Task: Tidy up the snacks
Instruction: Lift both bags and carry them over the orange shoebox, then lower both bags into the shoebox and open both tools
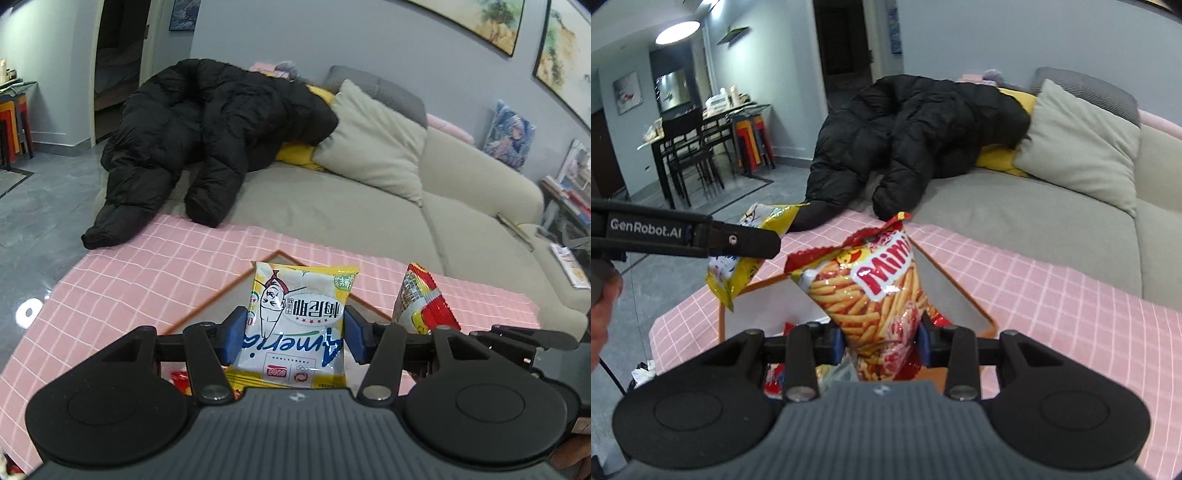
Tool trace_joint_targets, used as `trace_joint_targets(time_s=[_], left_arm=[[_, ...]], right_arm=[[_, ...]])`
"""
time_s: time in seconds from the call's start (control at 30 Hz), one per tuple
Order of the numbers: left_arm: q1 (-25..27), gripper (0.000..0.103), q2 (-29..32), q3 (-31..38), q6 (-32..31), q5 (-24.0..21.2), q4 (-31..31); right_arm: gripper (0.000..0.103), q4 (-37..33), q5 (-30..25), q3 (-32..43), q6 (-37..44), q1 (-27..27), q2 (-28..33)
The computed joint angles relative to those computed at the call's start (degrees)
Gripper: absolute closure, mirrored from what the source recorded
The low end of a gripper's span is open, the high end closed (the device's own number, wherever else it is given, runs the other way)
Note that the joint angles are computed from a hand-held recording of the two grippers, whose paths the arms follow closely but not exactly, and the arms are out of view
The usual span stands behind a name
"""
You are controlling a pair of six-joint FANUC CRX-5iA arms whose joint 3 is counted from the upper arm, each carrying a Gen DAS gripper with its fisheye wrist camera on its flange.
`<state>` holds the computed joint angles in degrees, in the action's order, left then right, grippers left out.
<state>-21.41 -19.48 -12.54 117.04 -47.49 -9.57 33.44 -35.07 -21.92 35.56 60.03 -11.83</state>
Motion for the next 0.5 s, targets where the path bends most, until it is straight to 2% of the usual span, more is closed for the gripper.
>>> trace_joint_targets(time_s=[0.1,0.27,0.37,0.5], left_arm=[[1.7,0.041,2.04,0.17,-2.73,-0.46,1.63],[3.05,0.041,7.58,1.96,-6.04,-4.35,2.74],[3.41,0.041,10.74,2.98,-7.33,-6.96,2.74],[4.15,0.041,13.63,3.6,-8.27,-9.82,3.08]], right_arm=[[0.069,-6.4,-0.55,5.31,7.04,-2.03,4.65],[0.069,-14.93,-4.25,12.7,16.85,-4.06,11.34],[0.069,-20.4,-8.89,18.53,23.33,-5.2,16.16],[0.069,-27.15,-18.32,26.96,29.63,-7.07,22.62]])
